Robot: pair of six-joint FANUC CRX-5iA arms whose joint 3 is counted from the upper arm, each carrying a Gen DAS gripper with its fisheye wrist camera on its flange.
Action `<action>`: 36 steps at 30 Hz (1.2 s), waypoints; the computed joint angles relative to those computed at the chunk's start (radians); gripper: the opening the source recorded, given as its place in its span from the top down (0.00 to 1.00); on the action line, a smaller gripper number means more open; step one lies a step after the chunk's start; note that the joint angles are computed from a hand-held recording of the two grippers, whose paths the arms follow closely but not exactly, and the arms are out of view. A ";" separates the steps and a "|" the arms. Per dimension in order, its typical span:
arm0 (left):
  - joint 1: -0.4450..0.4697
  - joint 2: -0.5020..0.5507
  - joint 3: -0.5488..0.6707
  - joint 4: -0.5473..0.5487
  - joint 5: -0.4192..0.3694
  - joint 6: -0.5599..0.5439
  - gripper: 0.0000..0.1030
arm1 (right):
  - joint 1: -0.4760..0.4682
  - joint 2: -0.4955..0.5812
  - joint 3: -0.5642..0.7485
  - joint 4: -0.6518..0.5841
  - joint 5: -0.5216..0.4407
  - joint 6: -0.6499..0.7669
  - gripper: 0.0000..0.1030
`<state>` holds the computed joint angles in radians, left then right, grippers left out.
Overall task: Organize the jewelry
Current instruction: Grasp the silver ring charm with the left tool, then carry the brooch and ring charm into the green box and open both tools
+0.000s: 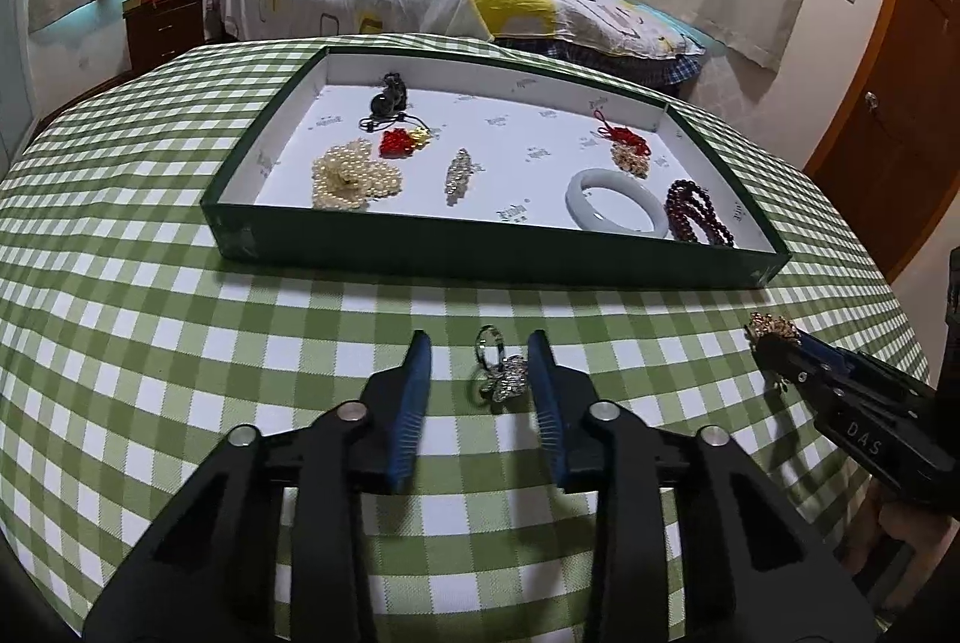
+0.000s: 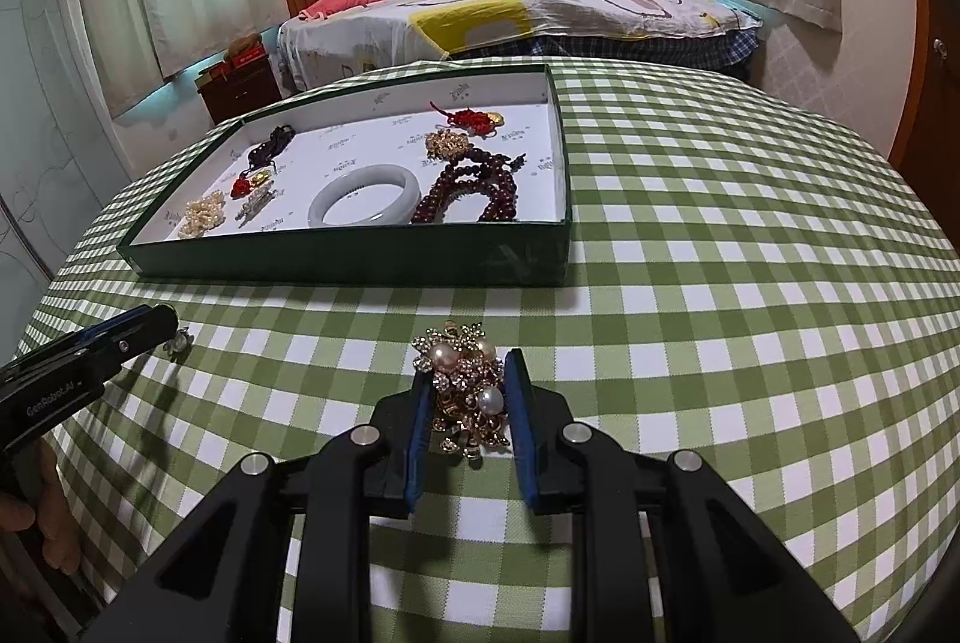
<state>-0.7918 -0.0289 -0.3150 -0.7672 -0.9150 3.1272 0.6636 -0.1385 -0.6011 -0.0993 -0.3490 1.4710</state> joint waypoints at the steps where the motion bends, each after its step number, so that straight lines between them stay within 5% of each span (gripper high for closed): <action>1: 0.003 0.000 -0.001 0.004 0.009 -0.008 0.76 | 0.000 0.000 0.000 0.000 0.000 0.000 0.77; 14: -0.004 0.010 0.013 0.000 0.019 -0.048 0.95 | 0.001 -0.001 -0.001 0.003 0.000 -0.004 0.77; 36: 0.039 0.015 0.017 0.042 0.028 -0.092 0.96 | 0.003 -0.001 -0.002 0.005 0.001 -0.006 0.77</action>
